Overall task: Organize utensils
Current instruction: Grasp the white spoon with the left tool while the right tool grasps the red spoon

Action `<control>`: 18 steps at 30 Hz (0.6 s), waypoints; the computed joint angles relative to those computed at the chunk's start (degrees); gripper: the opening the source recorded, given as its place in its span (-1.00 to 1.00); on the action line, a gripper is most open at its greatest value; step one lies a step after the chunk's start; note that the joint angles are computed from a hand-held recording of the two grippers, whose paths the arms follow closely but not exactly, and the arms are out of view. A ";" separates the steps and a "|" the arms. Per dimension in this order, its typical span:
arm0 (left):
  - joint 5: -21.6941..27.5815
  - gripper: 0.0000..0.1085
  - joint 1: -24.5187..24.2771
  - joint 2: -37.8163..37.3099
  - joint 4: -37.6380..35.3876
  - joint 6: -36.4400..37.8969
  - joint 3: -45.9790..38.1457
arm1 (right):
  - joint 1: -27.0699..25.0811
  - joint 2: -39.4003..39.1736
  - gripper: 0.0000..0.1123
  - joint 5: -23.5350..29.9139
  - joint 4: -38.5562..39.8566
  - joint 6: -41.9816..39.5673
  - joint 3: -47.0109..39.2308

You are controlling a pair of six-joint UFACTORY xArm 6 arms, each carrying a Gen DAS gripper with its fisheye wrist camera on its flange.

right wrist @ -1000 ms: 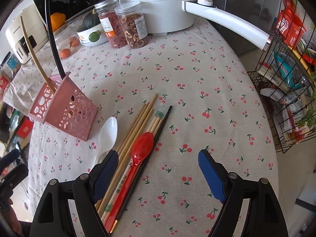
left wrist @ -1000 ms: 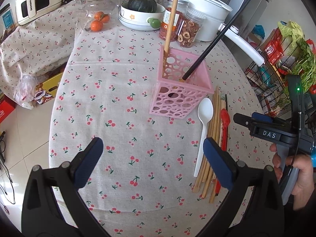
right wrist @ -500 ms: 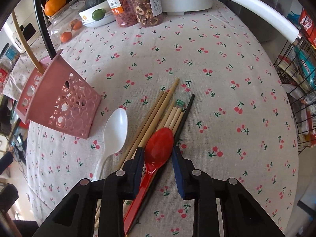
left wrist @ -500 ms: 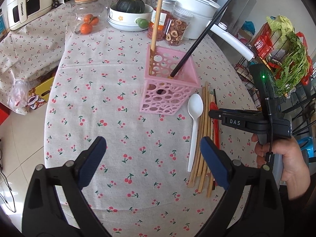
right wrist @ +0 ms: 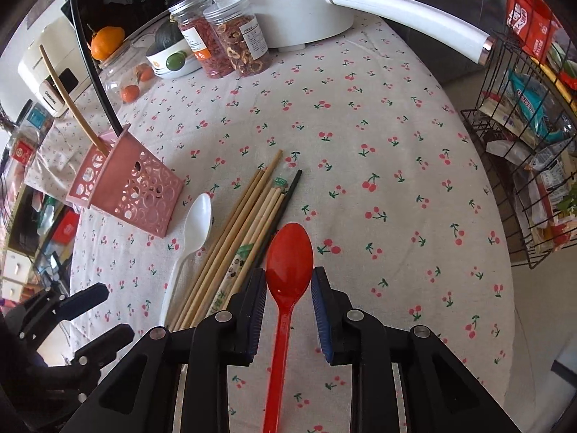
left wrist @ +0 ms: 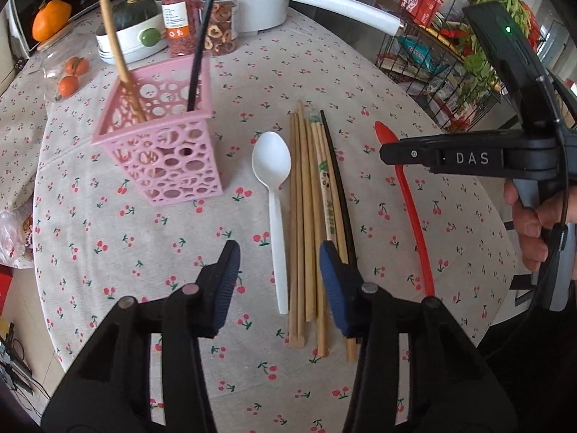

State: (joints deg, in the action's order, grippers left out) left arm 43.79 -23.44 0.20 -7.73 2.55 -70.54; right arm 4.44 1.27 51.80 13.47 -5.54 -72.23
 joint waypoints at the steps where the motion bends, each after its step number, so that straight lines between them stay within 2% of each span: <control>1: -0.40 -0.31 -0.46 1.13 1.10 -0.38 -0.61 | -0.53 -0.52 -0.54 0.26 0.29 -0.47 0.44; 6: -0.44 -0.49 0.03 6.71 1.13 -3.84 -4.16 | -2.22 -1.99 -0.54 1.37 1.41 -2.75 1.54; 9: 0.26 -0.79 1.00 8.51 -0.95 -3.69 -4.98 | -2.77 -2.37 -0.54 2.00 2.16 -4.11 1.83; 10: -0.74 -0.80 1.09 7.90 -0.89 -3.20 -4.12 | -2.79 -2.48 -0.54 2.12 2.27 -4.39 1.96; 18: 10.42 -0.80 4.30 2.00 -2.78 2.67 -1.24 | -2.56 -2.65 -0.54 2.90 3.34 -5.23 1.75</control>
